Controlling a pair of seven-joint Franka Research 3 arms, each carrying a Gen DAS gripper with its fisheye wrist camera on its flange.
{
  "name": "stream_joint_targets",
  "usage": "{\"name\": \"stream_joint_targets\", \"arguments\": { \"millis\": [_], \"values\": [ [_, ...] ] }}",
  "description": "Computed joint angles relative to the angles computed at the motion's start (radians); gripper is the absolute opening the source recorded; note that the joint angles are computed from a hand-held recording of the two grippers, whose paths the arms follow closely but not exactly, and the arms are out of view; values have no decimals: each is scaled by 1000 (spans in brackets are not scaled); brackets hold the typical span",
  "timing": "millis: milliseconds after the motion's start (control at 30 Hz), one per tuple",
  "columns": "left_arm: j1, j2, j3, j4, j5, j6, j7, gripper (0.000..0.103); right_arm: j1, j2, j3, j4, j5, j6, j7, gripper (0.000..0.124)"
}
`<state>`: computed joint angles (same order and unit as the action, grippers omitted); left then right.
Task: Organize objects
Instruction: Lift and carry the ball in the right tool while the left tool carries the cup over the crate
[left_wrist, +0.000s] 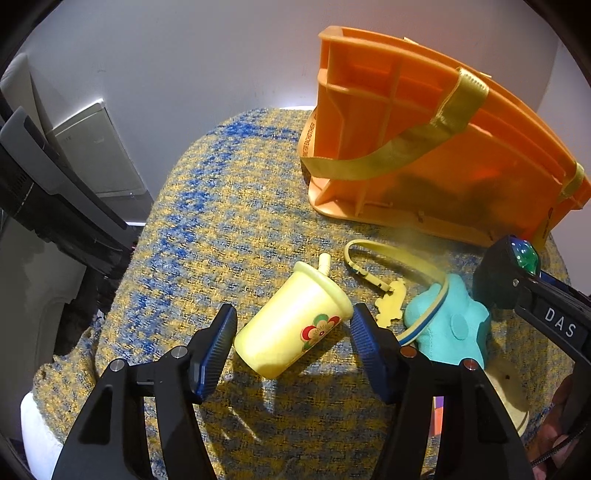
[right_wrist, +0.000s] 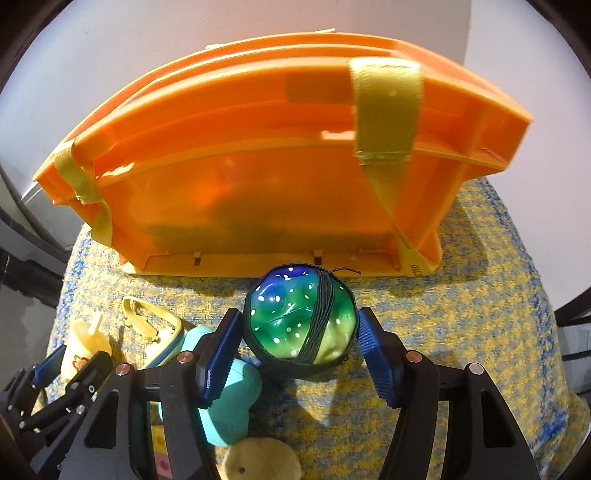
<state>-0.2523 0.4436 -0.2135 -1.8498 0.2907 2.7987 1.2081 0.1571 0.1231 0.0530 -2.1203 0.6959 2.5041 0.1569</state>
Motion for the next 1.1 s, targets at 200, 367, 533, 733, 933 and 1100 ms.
{"name": "stream_joint_targets", "arguments": {
  "millis": [200, 367, 533, 733, 933, 1100],
  "values": [
    [-12, -35, 6, -21, 20, 2, -24, 63, -11, -31, -10, -12, 12, -17, -19, 63],
    [-8, -51, -2, -20, 17, 1, -19, 63, -12, -53, -19, -6, 26, -34, -25, 63],
    [-7, -72, -9, -21, 10, 5, -12, 63, -35, -53, -35, 42, 25, -89, -28, 63],
    [2, -91, -25, -11, -16, 2, 15, 63, -32, -94, -40, 29, 43, -107, -17, 63],
    [6, -109, -38, 10, -48, -6, 53, 63, -38, -129, -57, 56, 76, -153, -41, 63],
    [3, -114, -43, 41, -65, -15, 81, 63, -33, -153, -64, 68, 99, -181, -34, 63]
  ]
}}
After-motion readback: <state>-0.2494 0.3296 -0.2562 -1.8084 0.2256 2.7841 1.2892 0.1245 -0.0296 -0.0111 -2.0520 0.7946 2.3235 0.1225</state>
